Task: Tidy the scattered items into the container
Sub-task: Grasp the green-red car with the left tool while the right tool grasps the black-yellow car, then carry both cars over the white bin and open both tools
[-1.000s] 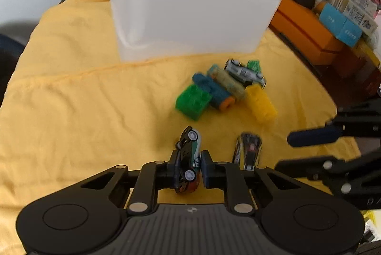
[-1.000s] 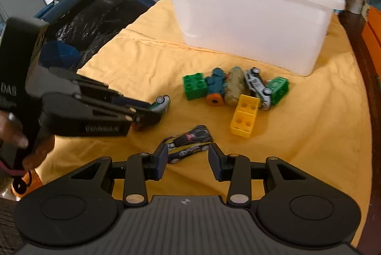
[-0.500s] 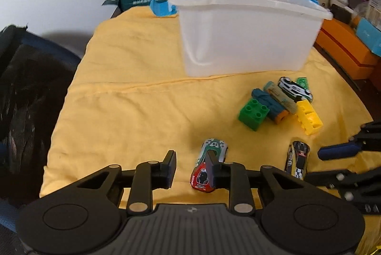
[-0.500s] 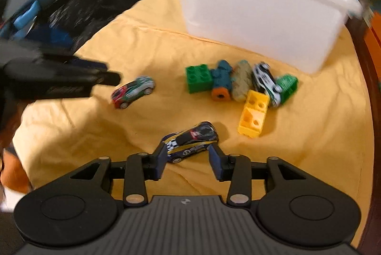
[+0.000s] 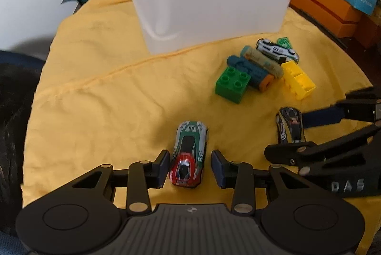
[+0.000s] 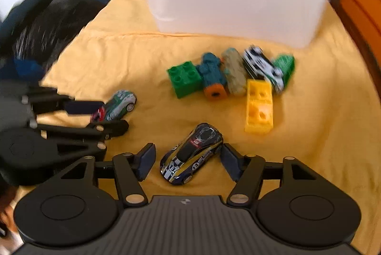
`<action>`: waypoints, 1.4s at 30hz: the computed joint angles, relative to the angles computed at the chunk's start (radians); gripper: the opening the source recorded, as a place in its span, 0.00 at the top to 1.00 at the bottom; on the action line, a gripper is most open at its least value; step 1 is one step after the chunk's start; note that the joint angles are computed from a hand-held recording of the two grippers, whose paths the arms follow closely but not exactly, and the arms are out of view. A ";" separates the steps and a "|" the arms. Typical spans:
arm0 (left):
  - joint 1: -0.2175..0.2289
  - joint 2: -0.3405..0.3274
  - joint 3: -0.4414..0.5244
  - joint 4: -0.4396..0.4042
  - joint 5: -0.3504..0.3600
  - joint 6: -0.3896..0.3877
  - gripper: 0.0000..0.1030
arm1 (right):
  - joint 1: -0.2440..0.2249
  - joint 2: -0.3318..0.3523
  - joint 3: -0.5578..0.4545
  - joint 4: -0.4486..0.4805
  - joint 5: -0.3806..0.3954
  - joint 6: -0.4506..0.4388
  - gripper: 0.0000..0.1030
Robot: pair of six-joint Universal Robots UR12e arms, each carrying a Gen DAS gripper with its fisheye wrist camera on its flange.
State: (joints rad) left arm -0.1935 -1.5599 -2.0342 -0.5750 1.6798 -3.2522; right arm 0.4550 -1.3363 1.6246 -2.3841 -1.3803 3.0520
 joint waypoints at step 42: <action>-0.063 -0.058 0.204 0.218 0.224 -0.066 0.68 | -0.094 -0.011 -0.048 -0.425 0.055 -0.086 0.67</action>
State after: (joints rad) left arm -0.2569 -1.6178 -1.8305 -0.3570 1.9034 -3.3178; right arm 0.3608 -1.3471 1.5769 -2.8094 -1.3256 2.9659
